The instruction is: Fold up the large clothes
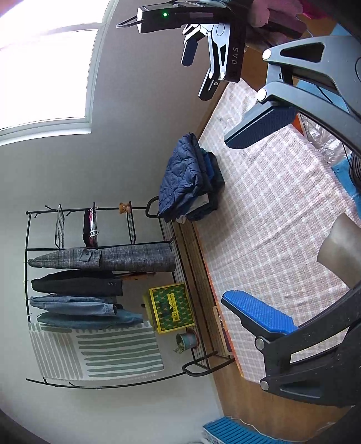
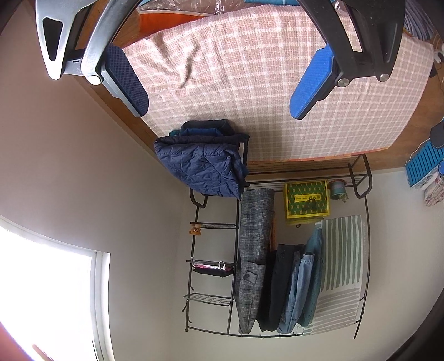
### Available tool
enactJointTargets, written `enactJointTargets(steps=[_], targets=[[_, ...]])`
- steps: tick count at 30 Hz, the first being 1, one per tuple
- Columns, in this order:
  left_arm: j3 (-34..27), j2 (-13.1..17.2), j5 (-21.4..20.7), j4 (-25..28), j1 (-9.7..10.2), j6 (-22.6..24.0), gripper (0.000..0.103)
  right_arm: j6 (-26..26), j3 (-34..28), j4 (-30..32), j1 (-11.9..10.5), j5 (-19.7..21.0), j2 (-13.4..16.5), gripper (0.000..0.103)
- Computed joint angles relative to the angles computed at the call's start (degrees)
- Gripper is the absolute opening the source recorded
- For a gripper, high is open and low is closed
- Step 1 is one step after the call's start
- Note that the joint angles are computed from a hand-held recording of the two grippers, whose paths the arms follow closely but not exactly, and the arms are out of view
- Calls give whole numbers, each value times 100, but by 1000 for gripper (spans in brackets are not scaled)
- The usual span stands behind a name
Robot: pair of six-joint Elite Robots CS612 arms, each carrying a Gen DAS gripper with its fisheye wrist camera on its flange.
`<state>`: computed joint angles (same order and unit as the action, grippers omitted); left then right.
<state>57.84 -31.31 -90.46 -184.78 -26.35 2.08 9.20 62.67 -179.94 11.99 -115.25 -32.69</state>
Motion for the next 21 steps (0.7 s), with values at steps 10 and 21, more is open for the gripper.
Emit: enactJointTargets(steps=[10,21], targets=[[11,4,-34,11,15,-59,103,151,-127,98,27,-63,71,103],[-74,62,-98,67,39,-105,103,323,-231,146,37,-36,139,103]])
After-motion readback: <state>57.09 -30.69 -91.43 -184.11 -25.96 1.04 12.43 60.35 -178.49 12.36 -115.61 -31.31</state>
